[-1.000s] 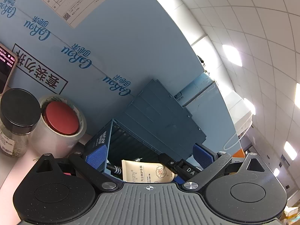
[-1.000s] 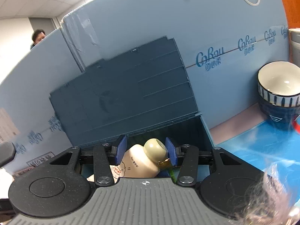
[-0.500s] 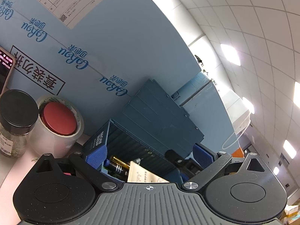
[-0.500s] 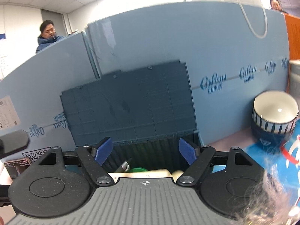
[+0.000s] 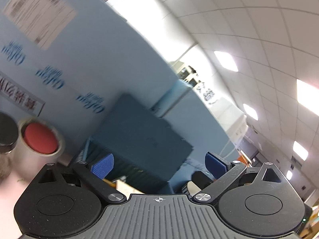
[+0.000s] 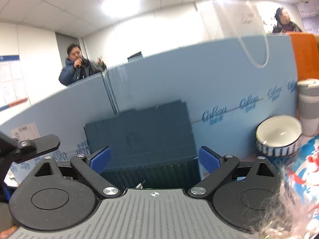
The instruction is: Organize rigid objects
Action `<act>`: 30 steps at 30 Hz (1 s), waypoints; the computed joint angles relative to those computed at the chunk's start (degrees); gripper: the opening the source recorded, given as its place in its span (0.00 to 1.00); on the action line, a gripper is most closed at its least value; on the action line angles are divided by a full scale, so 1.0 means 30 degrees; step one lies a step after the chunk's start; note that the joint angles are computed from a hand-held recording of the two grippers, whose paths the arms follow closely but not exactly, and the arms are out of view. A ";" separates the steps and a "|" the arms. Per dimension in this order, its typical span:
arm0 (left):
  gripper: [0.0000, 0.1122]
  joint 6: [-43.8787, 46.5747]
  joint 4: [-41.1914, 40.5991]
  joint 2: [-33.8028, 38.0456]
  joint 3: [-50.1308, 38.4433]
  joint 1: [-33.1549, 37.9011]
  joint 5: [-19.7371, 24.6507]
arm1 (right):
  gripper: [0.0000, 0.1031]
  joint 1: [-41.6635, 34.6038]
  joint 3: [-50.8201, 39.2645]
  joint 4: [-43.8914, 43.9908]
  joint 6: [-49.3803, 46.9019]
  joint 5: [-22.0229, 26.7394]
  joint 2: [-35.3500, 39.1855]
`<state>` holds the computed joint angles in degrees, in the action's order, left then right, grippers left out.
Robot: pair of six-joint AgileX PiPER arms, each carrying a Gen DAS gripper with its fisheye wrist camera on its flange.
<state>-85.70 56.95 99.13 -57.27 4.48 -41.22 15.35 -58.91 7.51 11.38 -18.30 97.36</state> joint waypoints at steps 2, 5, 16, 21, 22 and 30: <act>0.89 0.1177 -0.0646 -0.0512 0.0299 -0.0645 0.0229 | 0.98 -0.0252 0.1338 -0.0236 0.0127 -0.1220 -0.0859; 0.89 0.3868 -0.2573 -0.1509 0.1067 -0.1859 0.0809 | 1.00 -0.0564 0.3147 0.0076 -0.0391 -0.2900 -0.1905; 0.92 1.8445 -1.4787 -0.4579 0.4686 -0.6258 0.1955 | 1.00 -0.2817 0.7367 -0.2602 0.3008 -0.7455 -0.3058; 0.92 2.5250 -2.0952 -0.4603 0.6002 -0.7778 0.1114 | 1.00 -0.3108 0.7798 -0.3195 0.4255 -0.8605 -0.2346; 0.92 2.6745 -2.2265 -0.4310 0.6237 -0.8071 0.0578 | 1.00 -0.2990 0.7896 -0.3105 0.4232 -0.8856 -0.2191; 0.92 2.7758 -2.4892 -0.0902 0.7660 -0.8572 -0.5506 | 1.00 -0.1133 0.7508 -0.0881 0.1497 -0.9418 -0.0038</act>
<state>-2.43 -17.73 96.43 -34.29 -21.24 -57.74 11.95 -36.39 4.87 15.87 -46.55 97.25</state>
